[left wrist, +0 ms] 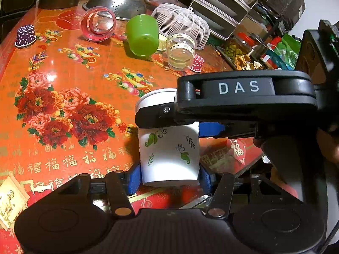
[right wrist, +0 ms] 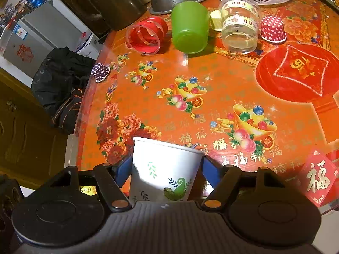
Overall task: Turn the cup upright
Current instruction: 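Lift the cup with the left gripper while the right gripper grasps it too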
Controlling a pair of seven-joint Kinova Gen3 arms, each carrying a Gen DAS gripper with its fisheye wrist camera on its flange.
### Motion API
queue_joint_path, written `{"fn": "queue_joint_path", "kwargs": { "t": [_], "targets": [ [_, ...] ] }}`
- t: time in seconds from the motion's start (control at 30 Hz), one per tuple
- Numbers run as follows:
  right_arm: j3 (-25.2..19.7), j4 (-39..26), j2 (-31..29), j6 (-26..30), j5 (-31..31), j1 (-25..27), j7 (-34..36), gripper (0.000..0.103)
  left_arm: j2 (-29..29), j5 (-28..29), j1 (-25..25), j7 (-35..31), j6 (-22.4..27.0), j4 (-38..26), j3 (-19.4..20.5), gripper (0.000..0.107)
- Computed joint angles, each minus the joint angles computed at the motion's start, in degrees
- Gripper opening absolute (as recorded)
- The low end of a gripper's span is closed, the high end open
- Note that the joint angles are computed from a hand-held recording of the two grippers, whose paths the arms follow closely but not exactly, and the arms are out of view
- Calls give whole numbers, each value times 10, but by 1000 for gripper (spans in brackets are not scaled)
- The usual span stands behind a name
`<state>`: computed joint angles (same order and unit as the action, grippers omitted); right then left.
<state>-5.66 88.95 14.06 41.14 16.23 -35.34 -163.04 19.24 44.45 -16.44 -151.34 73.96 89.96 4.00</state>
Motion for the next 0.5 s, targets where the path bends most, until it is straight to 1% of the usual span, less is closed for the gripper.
{"fn": "queue_joint_path", "kwargs": {
  "t": [0.1, 0.13, 0.17, 0.2, 0.23, 0.3, 0.33, 0.43, 0.5],
  "targets": [
    [1, -4, 1, 6, 10, -5, -3, 69, 1, -1, 0, -2, 1, -2, 0, 59],
    [1, -1, 0, 2, 12, -6, -3, 69, 1, -1, 0, -2, 1, -2, 0, 62],
    [1, -1, 0, 2, 15, -7, -4, 69, 4, 2, -2, -6, 7, -3, 0, 66],
    [0, 2, -1, -4, 14, -5, -2, 69, 7, 3, -11, -8, 12, -4, 11, 79],
    [-1, 0, 0, -2, 11, -4, 1, 68, 4, 7, -12, -14, 8, 1, 11, 88],
    [-1, -6, 4, 7, 11, -5, 5, 68, -12, 8, 0, -32, -15, 17, -6, 92],
    [-3, -4, 4, 3, 5, -2, 8, 68, -14, 3, -6, -43, -14, 16, -2, 92],
    [-1, -1, 2, -2, 5, -3, 7, 68, -14, 8, -30, -85, 0, 14, -12, 92],
    [0, 0, 1, -3, 7, -5, 6, 68, -2, 25, -58, -96, 27, 3, -20, 92]
  ]
}}
